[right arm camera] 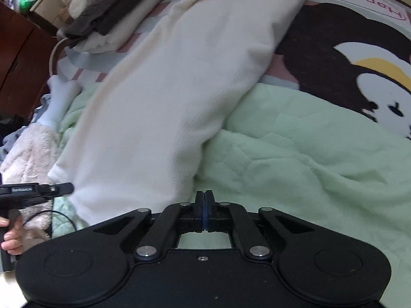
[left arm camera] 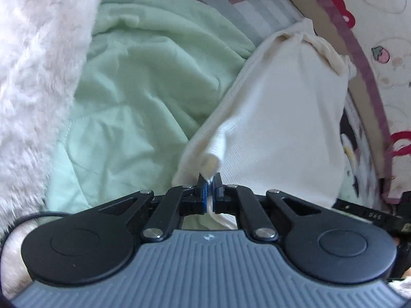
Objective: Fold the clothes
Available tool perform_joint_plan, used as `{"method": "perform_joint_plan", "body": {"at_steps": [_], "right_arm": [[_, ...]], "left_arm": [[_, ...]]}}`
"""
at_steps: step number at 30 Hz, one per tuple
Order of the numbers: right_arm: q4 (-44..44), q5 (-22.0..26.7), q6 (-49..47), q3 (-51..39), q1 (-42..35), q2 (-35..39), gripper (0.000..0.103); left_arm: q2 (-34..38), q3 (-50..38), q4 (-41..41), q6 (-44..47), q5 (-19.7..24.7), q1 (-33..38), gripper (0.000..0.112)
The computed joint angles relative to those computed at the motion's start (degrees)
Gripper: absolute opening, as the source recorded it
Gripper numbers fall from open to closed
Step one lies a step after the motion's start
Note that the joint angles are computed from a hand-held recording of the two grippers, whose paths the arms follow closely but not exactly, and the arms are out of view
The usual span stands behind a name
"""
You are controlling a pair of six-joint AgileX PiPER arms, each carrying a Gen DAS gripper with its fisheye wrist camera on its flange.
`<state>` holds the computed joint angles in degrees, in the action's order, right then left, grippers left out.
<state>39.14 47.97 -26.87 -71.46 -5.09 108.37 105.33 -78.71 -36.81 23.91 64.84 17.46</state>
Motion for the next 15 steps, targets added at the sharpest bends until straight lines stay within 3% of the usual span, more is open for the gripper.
{"method": "perform_joint_plan", "body": {"at_steps": [4, 6, 7, 8, 11, 15], "right_arm": [[7.50, 3.98, -5.87, -0.08, -1.85, -0.22, 0.008], [10.63, 7.17, -8.40, 0.17, -2.53, 0.05, 0.027], [11.82, 8.95, -9.43, 0.07, -2.66, 0.49, 0.049], [11.34, 11.01, -9.42, -0.35, -2.31, 1.20, 0.058], [7.84, 14.34, -8.49, -0.74, 0.36, 3.32, 0.059], [8.47, 11.26, -8.28, 1.04, 3.36, 6.28, 0.059]], "left_arm": [[-1.95, 0.58, 1.52, 1.43, -2.75, -1.60, 0.003], [-1.59, 0.38, 1.94, 0.34, -2.75, -1.83, 0.004], [-1.19, 0.17, 2.17, -0.49, -2.52, -1.78, 0.004], [-1.09, 0.26, 2.28, -0.86, -2.54, -1.65, 0.004], [-0.97, 0.11, 2.64, -1.37, -2.47, -1.53, 0.005], [-0.71, 0.12, 4.07, -2.55, -3.61, -2.44, 0.005]]}}
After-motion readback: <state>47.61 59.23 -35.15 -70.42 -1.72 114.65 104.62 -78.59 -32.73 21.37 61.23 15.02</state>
